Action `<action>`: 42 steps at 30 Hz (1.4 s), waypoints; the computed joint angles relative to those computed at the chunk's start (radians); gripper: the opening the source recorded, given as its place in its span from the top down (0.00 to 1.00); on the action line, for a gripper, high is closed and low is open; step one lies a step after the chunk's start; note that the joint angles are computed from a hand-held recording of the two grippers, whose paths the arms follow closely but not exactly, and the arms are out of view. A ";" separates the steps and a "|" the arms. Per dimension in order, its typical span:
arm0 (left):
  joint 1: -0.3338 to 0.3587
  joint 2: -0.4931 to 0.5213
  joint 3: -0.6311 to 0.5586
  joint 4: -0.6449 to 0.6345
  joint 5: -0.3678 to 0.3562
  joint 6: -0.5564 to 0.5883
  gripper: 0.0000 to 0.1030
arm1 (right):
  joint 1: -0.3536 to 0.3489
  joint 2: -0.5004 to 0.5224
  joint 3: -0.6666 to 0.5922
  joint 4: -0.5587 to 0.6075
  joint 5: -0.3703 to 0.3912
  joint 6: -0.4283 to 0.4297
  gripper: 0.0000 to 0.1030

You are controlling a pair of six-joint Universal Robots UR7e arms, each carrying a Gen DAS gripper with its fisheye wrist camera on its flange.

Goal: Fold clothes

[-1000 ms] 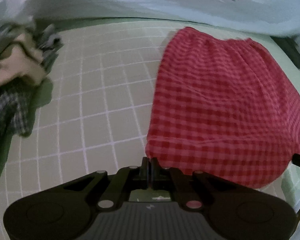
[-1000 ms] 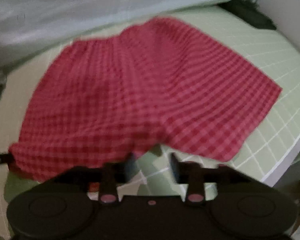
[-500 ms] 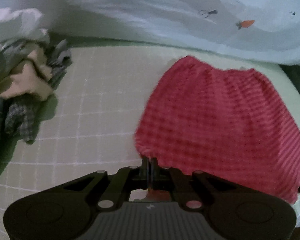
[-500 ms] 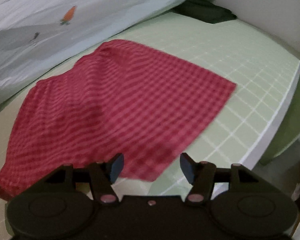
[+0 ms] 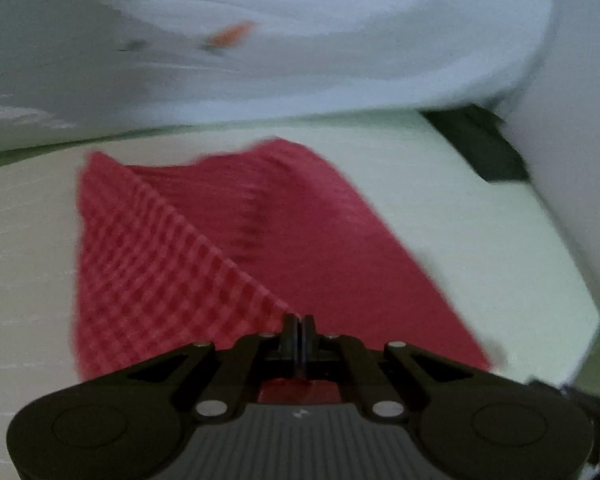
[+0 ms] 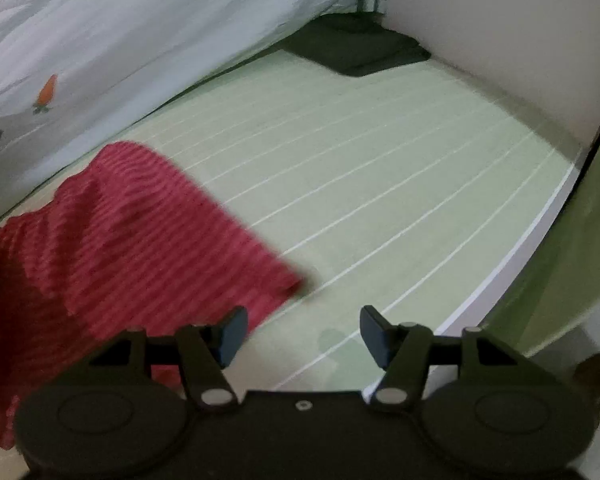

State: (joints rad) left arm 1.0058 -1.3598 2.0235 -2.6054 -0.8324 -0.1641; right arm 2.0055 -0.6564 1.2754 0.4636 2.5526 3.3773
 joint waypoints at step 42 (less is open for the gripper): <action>-0.065 0.006 0.017 0.997 0.353 -1.180 0.16 | -0.096 0.340 -0.536 0.354 -0.616 -0.541 1.00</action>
State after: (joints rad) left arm 0.9404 -1.3542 2.0405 -1.6087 -0.4794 -1.3445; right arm 1.9094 -0.3167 0.7397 0.8176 1.9364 2.8360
